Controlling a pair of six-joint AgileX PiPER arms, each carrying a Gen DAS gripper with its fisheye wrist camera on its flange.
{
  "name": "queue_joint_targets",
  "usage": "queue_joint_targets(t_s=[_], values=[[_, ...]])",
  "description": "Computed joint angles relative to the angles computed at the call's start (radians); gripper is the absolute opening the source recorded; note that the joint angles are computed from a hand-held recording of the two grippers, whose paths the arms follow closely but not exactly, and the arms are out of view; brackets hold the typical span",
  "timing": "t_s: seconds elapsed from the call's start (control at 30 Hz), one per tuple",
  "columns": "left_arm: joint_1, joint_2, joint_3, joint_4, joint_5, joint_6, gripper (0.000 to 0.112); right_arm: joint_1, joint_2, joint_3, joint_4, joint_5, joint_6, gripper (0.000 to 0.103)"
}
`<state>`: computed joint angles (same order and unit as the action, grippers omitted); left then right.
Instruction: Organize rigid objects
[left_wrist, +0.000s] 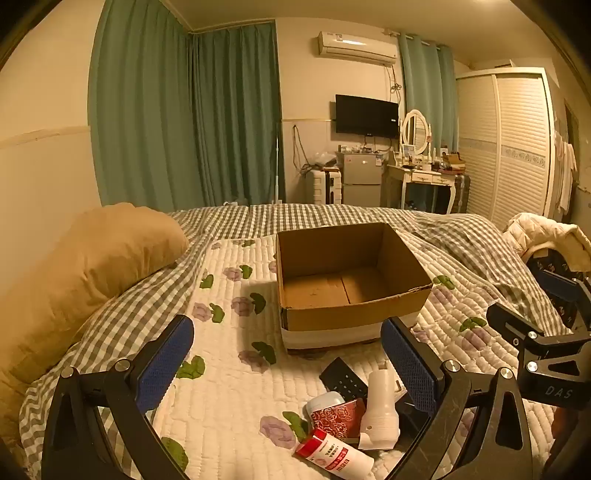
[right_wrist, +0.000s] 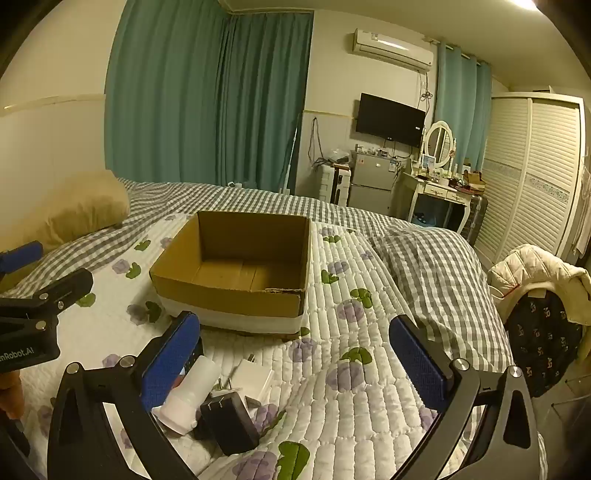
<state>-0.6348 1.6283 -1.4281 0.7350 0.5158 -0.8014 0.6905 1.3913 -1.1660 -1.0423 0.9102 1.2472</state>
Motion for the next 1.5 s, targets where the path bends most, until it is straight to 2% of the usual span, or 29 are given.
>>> queue_joint_targets(t_s=[0.1, 0.37, 0.43, 0.53, 0.6, 0.83, 1.5], values=[[0.002, -0.004, 0.007, 0.007, -0.008, -0.008, 0.103, 0.003, 0.007, -0.010, -0.006, 0.020, 0.001, 0.103], [-0.005, -0.002, -0.001, -0.004, 0.009, 0.003, 0.103, 0.005, -0.009, 0.044, -0.019, -0.017, 0.039, 0.103], [-0.007, -0.003, -0.002, 0.001, 0.013, 0.000, 0.103, -0.005, 0.003, 0.013, 0.018, -0.016, -0.010, 0.103], [-0.013, -0.004, -0.003, 0.016, 0.022, -0.012, 0.103, -0.005, -0.002, 0.015, 0.023, -0.017, -0.014, 0.103], [-0.003, 0.005, 0.014, 0.025, -0.007, -0.028, 0.103, -0.004, -0.002, 0.014, 0.024, -0.018, -0.015, 0.103], [0.007, 0.003, 0.013, 0.007, -0.016, -0.008, 0.103, -0.008, 0.002, 0.013, 0.038, -0.026, -0.028, 0.103], [0.000, 0.008, 0.003, 0.011, -0.003, -0.004, 0.103, -0.011, 0.003, 0.007, 0.053, -0.029, -0.052, 0.103]])
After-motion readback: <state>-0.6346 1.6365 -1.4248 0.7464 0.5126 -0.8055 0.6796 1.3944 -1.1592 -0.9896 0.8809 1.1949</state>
